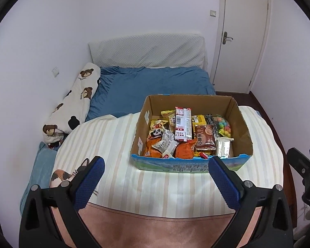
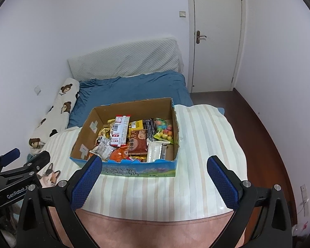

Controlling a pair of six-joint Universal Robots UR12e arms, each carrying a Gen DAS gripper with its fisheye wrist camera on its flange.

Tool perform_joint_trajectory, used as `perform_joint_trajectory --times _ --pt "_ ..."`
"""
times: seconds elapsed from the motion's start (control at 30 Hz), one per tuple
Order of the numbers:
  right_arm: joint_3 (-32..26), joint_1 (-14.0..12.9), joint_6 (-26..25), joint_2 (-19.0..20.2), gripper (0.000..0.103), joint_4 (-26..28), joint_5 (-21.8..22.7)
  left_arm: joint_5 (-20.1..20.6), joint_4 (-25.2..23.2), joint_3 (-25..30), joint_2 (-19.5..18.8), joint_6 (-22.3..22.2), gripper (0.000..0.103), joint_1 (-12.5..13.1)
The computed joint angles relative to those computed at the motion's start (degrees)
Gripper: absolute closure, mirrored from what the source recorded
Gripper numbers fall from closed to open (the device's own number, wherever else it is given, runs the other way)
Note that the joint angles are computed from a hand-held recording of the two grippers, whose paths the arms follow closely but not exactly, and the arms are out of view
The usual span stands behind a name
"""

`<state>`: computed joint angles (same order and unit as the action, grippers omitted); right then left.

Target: Organize snacks

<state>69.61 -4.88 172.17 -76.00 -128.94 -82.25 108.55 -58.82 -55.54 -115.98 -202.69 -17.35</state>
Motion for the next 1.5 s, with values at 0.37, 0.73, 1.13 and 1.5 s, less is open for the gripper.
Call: perform_joint_trajectory --times 0.37,0.73,1.13,1.5 --pt "-2.20 0.47 1.65 3.36 0.000 2.69 -2.34 -1.45 -4.94 4.84 -3.80 0.69 0.000 0.32" --pt "-3.00 0.70 1.53 4.28 0.000 3.68 -3.69 -2.17 -6.41 6.55 -5.16 1.25 0.000 0.33" --pt "-2.83 0.66 1.70 4.05 0.000 4.13 -3.80 -1.93 -5.69 6.36 -4.86 0.74 0.000 0.30" --pt "-2.84 0.73 1.60 4.01 0.000 3.88 -4.16 -1.67 -5.17 5.93 -4.60 0.74 0.000 0.05"
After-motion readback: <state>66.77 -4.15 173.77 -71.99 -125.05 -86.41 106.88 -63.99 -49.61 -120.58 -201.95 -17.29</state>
